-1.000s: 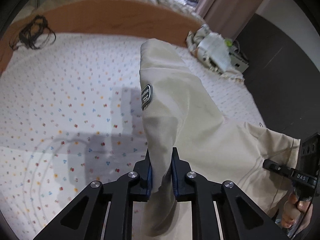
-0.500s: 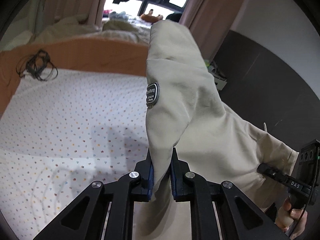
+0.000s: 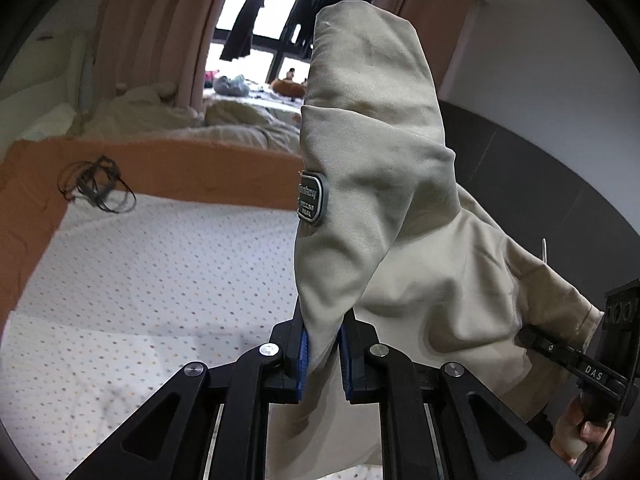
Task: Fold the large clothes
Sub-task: 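Lift the folded beige coat off the bed with both tools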
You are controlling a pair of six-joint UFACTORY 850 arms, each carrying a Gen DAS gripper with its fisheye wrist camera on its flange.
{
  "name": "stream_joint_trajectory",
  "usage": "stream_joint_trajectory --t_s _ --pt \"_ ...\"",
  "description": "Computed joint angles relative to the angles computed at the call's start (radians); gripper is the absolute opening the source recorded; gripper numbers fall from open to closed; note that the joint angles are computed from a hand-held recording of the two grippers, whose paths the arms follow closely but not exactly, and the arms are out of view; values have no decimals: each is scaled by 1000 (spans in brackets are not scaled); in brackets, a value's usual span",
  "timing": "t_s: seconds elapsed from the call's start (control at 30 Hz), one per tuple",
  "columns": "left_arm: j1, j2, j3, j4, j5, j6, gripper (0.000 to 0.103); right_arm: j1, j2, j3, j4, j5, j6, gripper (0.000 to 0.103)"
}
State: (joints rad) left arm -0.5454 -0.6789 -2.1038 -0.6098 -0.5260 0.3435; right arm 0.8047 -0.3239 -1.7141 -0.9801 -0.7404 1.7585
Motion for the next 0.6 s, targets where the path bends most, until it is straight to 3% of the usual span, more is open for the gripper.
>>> stream_joint_trajectory --t_s 0.17,0.37,0.6 --pt "21 77 57 -1 -29 16 13 35 -35 -81 12 -21 -23 13" --pt "70 140 126 -71 -55 75 13 67 -78 -145 -11 9 10 13" --pt "145 168 149 -145 -95 139 13 85 -234 -390 74 -53 -126 13"
